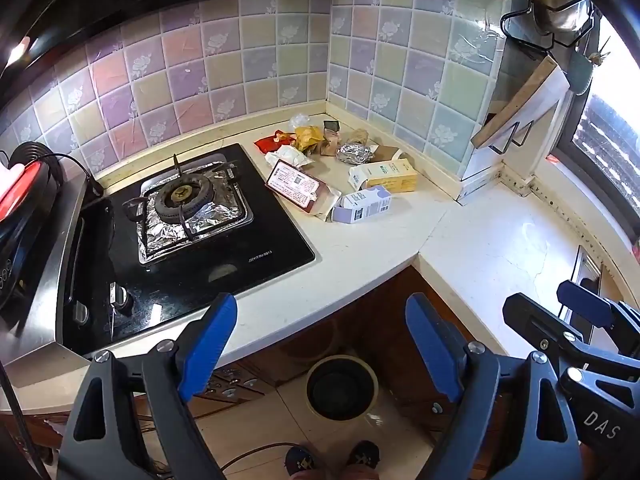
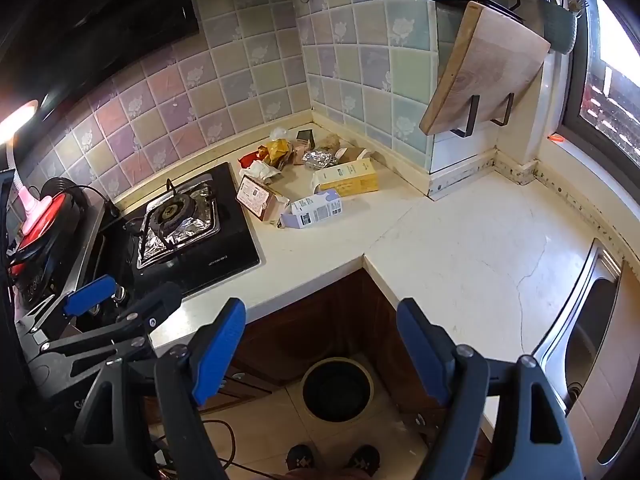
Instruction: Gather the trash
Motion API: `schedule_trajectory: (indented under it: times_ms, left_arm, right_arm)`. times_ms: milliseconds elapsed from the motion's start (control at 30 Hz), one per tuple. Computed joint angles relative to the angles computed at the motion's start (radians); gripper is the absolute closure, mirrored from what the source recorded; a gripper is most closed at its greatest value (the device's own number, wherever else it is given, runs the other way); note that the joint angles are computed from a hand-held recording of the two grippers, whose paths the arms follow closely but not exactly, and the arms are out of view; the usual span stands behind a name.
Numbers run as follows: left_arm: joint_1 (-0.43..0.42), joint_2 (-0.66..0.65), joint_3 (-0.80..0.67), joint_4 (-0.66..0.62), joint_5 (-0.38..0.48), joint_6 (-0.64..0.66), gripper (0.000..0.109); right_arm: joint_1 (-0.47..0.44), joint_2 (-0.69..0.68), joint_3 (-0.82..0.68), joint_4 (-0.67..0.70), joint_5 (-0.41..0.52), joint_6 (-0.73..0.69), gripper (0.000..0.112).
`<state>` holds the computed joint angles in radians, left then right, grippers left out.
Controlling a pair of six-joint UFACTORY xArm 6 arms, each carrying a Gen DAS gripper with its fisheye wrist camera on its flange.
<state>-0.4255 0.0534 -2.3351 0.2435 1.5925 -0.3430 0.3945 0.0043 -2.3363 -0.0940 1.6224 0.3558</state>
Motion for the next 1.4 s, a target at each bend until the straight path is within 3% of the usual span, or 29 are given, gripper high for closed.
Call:
schedule_trajectory:
  times_ms: [1400]
  left_arm:
    - [0.0, -0.064, 0.08, 0.012, -0.008, 0.0, 0.024]
  right_arm:
    - [0.042, -0.056, 0.103, -0.02, -0.035, 0.056, 0.033]
